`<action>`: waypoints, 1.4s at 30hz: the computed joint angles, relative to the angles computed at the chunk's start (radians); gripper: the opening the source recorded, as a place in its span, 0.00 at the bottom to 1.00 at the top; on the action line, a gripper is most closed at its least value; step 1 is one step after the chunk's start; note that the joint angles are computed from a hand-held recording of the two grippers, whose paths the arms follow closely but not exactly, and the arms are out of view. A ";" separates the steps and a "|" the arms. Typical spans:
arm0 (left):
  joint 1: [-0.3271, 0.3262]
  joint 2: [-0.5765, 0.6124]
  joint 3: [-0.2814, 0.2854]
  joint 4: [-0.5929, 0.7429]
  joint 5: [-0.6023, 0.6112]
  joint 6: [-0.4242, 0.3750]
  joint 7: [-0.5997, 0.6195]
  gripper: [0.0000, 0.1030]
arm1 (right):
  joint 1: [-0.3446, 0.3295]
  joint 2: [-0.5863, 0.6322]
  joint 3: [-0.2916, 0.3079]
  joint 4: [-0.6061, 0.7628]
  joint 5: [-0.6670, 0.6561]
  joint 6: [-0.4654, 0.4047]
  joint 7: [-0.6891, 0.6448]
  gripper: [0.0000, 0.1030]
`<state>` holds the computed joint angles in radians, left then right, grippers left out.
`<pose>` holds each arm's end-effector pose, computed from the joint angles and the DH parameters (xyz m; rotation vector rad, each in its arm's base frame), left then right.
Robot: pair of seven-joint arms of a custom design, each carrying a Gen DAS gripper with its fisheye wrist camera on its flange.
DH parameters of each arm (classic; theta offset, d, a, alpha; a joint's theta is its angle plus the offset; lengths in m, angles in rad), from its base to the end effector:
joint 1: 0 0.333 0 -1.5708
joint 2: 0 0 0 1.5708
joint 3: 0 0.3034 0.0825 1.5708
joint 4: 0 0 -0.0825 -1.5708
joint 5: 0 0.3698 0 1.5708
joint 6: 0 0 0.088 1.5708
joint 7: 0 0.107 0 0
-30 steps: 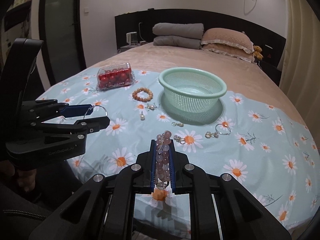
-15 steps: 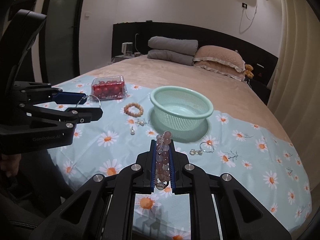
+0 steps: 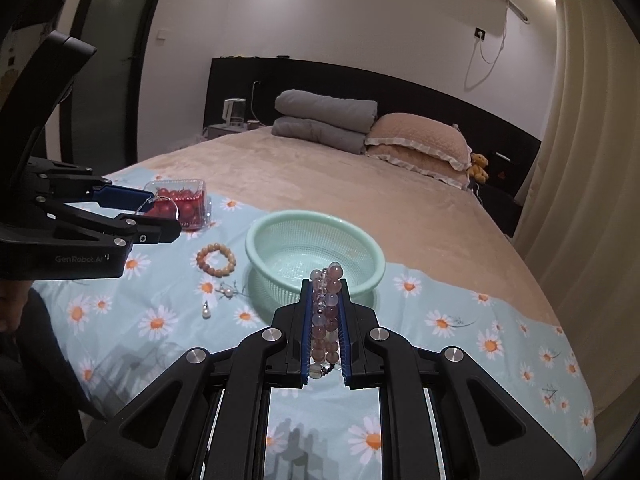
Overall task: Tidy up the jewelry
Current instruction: 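Carry the hoop with the left tool while the right tool carries the bracelet over the green basket, then open the right tool to drop the bracelet while the left tool releases the hoop into the basket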
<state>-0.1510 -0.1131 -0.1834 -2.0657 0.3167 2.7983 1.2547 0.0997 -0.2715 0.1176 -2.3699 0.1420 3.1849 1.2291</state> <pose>0.5225 -0.2016 0.5739 -1.4617 1.9367 -0.8248 0.4848 0.0988 0.5592 -1.8609 1.1963 -0.9657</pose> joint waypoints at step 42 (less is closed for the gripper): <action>-0.050 0.808 0.047 1.013 -0.090 -0.355 0.242 0.73 | 0.093 0.706 -0.159 0.807 0.029 -0.269 0.046 0.47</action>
